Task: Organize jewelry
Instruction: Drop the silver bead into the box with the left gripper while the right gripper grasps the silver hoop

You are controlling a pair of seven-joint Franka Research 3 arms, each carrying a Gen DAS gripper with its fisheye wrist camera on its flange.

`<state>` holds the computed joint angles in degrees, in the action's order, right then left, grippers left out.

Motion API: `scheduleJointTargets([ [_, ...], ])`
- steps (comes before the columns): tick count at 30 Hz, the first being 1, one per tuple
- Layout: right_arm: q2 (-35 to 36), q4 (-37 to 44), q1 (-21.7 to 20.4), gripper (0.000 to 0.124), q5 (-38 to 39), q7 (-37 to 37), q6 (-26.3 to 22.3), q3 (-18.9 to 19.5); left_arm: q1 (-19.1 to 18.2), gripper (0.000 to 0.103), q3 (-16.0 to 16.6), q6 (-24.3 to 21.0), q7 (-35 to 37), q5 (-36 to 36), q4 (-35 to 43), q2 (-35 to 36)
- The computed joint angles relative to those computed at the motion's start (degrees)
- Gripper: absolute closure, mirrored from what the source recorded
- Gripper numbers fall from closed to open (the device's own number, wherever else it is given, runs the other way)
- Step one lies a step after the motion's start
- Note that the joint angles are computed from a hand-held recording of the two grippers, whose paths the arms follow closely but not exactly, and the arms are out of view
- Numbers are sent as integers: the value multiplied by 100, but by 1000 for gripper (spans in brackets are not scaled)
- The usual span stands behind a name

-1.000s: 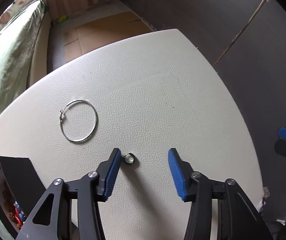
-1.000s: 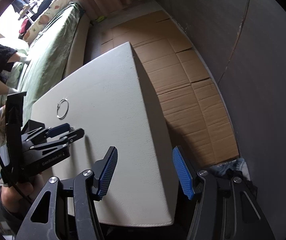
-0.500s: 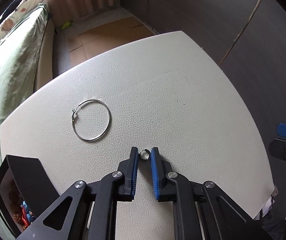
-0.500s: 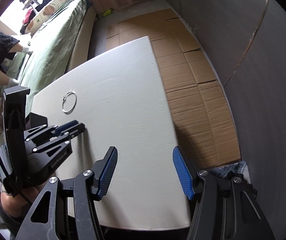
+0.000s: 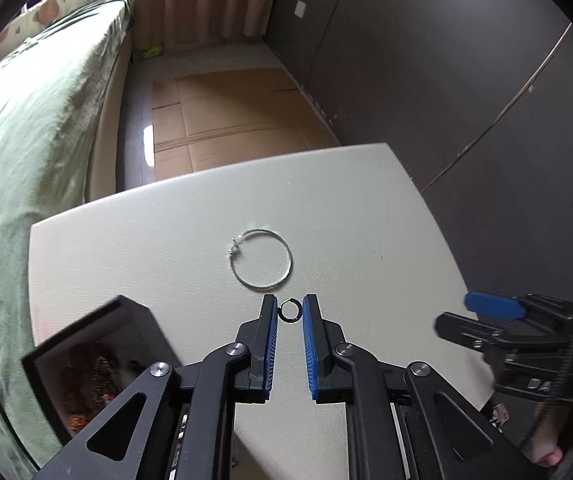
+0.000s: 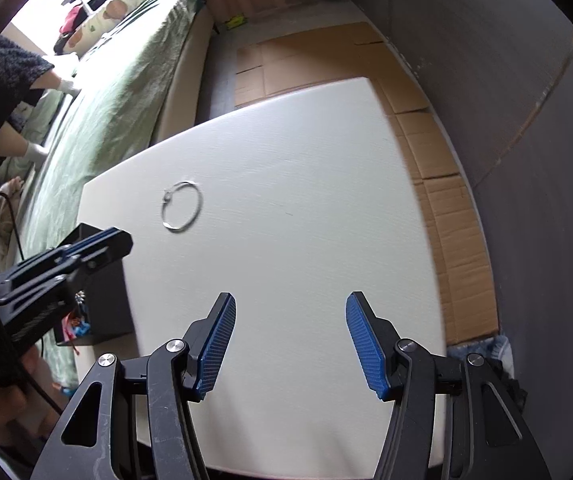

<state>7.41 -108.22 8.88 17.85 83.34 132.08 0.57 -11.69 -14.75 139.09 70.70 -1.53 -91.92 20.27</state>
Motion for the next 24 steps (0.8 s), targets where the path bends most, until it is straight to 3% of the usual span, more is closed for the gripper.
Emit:
scheduleJointTargets([
  [10, 374, 389, 330, 67, -264, 296, 312, 139, 349, 90, 100, 383, 178, -386, -806, -687],
  [18, 815, 889, 537, 71, -37, 395, 496, 281, 517, 90, 218, 529, 369, -671, -1329, -1129],
  [24, 1271, 1393, 669, 85, -82, 606, 408, 294, 632, 90, 300, 381, 563, -928, -1582, -1247],
])
